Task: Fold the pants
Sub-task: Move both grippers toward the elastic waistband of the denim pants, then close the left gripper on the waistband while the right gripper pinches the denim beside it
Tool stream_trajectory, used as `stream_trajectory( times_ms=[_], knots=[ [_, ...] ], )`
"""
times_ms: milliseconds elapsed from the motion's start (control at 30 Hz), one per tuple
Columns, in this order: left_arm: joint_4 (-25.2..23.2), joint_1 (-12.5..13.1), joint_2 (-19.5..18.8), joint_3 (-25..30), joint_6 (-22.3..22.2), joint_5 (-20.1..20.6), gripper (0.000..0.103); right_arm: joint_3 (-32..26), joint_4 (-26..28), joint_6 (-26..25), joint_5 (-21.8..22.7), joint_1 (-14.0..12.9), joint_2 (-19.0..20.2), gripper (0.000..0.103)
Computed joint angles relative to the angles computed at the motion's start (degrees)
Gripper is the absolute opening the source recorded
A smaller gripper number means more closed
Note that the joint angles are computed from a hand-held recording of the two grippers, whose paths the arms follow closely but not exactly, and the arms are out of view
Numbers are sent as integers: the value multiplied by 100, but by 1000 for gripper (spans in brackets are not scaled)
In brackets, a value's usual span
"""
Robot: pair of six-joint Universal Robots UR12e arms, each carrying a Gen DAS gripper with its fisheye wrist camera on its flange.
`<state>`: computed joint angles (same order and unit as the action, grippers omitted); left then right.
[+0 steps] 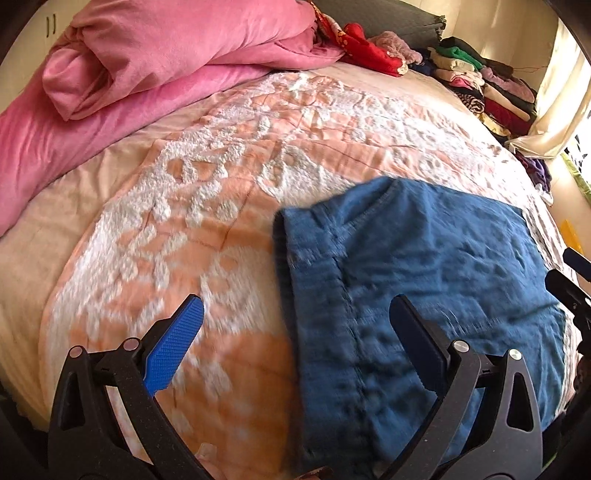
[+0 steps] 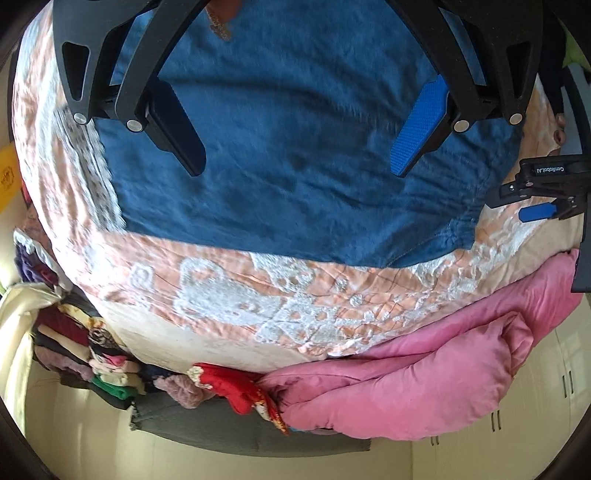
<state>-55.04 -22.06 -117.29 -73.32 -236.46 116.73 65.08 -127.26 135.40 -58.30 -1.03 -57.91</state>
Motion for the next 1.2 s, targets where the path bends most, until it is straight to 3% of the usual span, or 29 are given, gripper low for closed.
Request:
stream_trajectory(
  times_ms=[100, 267, 400, 600, 667, 733, 800, 833, 933, 1200],
  knots=[
    [158, 106, -14, -35, 87, -141, 94, -361, 393, -58, -53, 98, 211, 99],
    [146, 239, -98, 23, 228, -139, 94, -730, 551, -287, -109, 247, 468, 99],
    [588, 395, -108, -101, 398, -497, 94, -999, 706, -561, -197, 356, 640, 99],
    [420, 434, -269, 86, 812, -513, 93, -1339, 572, -819, -461, 511, 895, 99],
    [407, 433, -312, 132, 900, -511, 88, -1452, 619, -908, -499, 549, 974, 99],
    [517, 430, -330, 126, 1020, -535, 68, -1587, 784, -980, -542, 577, 1052, 99],
    [624, 418, -350, 124, 1169, -488, 61, -1737, 995, -1023, -585, 601, 1137, 99],
    [680, 413, -359, 122, 1219, -467, 47, -1810, 1065, -1039, -635, 619, 1185, 99],
    [885, 420, -340, 51, 1239, -465, 31, -1870, 1014, -1092, -816, 672, 1247, 99],
    [1726, 224, -194, -191, 1558, 44, 26, -1971, 1040, -1552, -860, 739, 1332, 99]
  ],
)
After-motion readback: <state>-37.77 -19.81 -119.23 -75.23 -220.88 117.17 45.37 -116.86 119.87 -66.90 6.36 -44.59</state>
